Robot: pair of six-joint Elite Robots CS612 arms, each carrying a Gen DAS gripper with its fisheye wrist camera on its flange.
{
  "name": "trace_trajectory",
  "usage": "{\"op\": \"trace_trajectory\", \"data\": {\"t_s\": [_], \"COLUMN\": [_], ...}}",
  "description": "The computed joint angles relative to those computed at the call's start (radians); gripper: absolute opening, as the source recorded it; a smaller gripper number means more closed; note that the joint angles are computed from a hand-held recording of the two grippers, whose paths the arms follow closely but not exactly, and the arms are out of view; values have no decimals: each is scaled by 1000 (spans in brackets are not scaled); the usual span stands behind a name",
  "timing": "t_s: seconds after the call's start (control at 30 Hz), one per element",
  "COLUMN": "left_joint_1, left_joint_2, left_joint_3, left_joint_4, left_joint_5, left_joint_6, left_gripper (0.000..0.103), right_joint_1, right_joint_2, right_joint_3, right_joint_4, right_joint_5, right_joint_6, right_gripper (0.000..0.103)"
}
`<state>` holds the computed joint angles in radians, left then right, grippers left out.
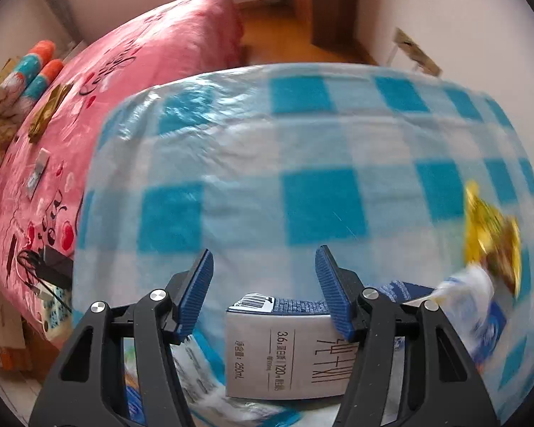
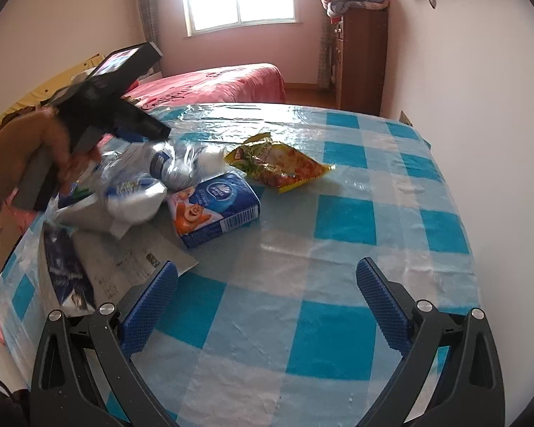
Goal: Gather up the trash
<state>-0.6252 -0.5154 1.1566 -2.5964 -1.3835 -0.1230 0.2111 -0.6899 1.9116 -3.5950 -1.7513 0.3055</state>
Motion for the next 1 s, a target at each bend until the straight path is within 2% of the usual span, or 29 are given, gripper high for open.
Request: {"op": "trace_trajectory", "data": {"t_s": [0.07,0.2,0.33,0.43,0.5,0.6,0.7,0.8,0.87,1.0], "left_joint_1": [-7,6,20,51,79,108,126,135,139,141], "left_joint_2": [-24,-80,-135,-162,-172,-164,-152,-138,-125,-105], "left_joint_3": [57,164,268,319,354,367,376,382,379,361], "left_joint_4": [-74,-224,-393,-441,-471,-494,-492,-522,-544,-518], "left_joint_5": [-14,-65,-14,-21,-60,-81,-114,-127,-145,-183], "left_joint_6": [30,11,21,-7,-9,0,21,54,98,204], "left_gripper": [61,63,78,79,80,80,80,80,80,80], "right_joint_1": [-2,-7,-6,2,8,28,47,71,85,110], "right_joint_2": [-3,-12,-13,-11,-8,-4,0,4,9,24], "right_joint_3": [6,23,30,26,18,0,-22,-49,-67,-106], "right_joint_4": [4,15,-3,-25,-40,-40,-24,10,34,85], "right_joint_5": [14,84,169,243,294,337,352,333,313,260], "right_joint_6": [13,48,57,32,1,-65,-121,-195,-250,-318], "right_gripper": [99,99,99,99,99,99,99,99,99,99]}}
